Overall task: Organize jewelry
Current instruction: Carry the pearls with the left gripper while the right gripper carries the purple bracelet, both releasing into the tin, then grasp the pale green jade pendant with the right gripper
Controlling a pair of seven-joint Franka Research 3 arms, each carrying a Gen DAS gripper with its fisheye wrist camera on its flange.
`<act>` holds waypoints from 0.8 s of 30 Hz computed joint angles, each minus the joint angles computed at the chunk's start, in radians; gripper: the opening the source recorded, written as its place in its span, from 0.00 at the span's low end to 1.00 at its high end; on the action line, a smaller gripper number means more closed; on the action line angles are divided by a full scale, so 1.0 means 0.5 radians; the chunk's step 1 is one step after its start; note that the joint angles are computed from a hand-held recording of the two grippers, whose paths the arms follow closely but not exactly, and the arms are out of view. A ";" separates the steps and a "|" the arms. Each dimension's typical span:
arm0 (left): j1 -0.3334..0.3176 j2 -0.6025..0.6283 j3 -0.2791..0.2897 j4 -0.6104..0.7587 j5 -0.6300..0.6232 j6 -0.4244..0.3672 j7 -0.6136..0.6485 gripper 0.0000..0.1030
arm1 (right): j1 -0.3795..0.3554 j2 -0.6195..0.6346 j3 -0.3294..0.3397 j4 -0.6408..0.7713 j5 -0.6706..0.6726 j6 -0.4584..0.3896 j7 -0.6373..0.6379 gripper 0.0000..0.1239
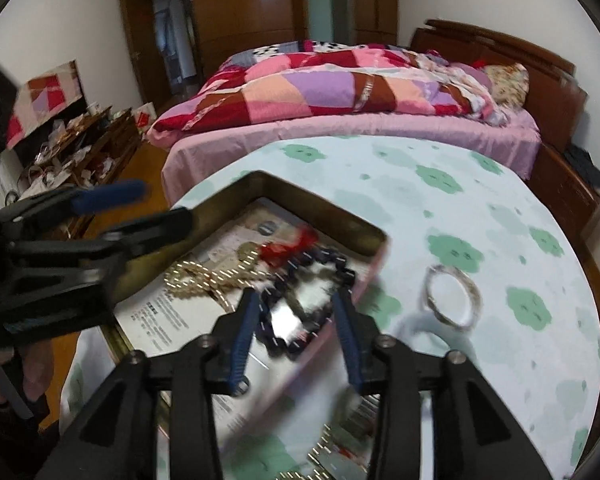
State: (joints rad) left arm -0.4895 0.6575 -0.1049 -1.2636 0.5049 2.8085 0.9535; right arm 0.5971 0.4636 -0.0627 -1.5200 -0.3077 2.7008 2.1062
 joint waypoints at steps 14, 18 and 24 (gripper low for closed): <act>-0.127 -0.070 0.086 -0.089 0.216 -0.183 -0.286 0.77 | -0.120 -0.544 0.007 -0.780 -0.395 0.065 0.624 0.40; -0.117 -0.071 0.050 -0.099 0.231 -0.207 -0.292 0.77 | -0.209 -0.499 0.137 -0.765 -0.270 0.094 0.482 0.40; -0.108 -0.069 0.027 -0.101 0.231 -0.230 -0.304 0.77 | -0.173 -0.372 0.187 -0.621 -0.157 0.023 0.226 0.40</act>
